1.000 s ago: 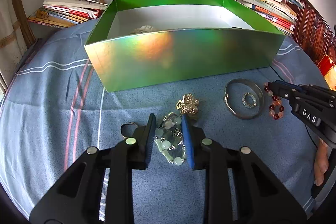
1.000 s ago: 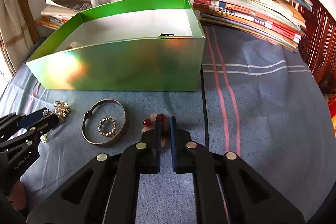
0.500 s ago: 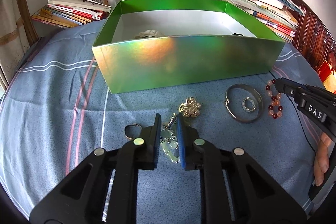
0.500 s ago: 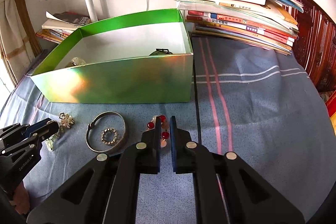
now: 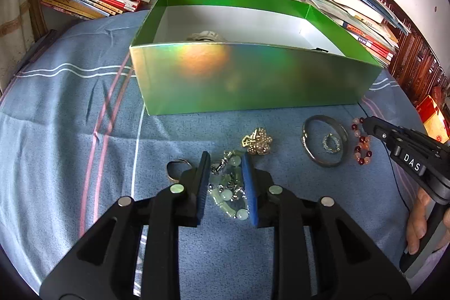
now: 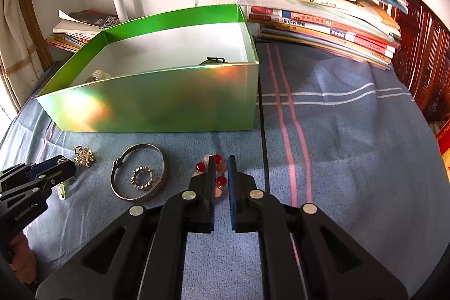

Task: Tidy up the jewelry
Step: 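Close the left tool on the green jade bracelet while the right tool grasps the red bead bracelet, then lift both held bracelets and carry them over the green box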

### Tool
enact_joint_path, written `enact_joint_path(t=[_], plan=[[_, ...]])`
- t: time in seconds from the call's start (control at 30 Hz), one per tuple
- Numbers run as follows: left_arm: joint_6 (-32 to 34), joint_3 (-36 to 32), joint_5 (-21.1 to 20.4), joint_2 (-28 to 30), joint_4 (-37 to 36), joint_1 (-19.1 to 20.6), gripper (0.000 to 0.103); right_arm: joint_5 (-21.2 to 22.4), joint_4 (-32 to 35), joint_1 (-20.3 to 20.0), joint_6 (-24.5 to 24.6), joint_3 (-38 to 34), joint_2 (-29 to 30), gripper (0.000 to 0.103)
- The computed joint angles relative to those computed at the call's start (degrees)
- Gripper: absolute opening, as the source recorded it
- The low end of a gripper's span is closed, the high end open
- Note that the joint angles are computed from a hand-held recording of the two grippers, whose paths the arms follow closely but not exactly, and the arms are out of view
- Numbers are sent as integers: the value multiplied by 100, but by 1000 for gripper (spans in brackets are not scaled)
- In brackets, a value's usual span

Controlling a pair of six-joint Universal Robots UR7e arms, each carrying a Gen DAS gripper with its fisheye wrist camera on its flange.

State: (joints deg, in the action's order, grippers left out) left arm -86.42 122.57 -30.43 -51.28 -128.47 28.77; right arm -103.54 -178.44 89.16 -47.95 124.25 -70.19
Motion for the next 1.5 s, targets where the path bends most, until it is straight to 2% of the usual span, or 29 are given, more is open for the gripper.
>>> enact_joint_path(t=[0.17,0.27,0.33,0.4,0.43,0.5,0.6,0.73,0.8,0.93,1.07,1.17,1.3,1.5], plan=[[104,-26,5,47,-29,-5,30,-39,181,-13,140,-67,-10,10],[217,-7,0,58,-154,-3,32,-119,199,-10,211,-98,18,17],[305,-17,-6,80,-205,-1,32,-198,211,5,224,-119,56,19],[428,-18,-13,108,-284,-10,29,-245,119,27,159,-92,84,19],[518,-11,-26,124,-367,-11,20,-269,32,39,106,-67,104,19],[682,17,-51,147,-576,-9,13,-279,-49,44,5,-32,119,19],[698,11,-45,163,-587,-11,11,-197,65,40,-103,-8,87,8],[649,-7,-20,170,-514,-17,10,-111,72,18,-169,24,43,8],[504,-27,10,152,-351,-29,9,-98,-5,22,-171,50,31,8],[-88,-203,21,75,535,-77,8,-190,-221,89,-200,104,-10,8],[-229,-200,-18,-106,707,-192,8,-140,91,171,-79,59,-210,8],[-414,-238,95,-269,1034,-333,8,97,490,252,20,15,-473,8],[-314,-332,351,-509,1290,-456,8,555,773,465,-7,-92,-729,8],[-168,-825,935,-720,1989,-282,8,959,790,868,140,-642,-522,8]])
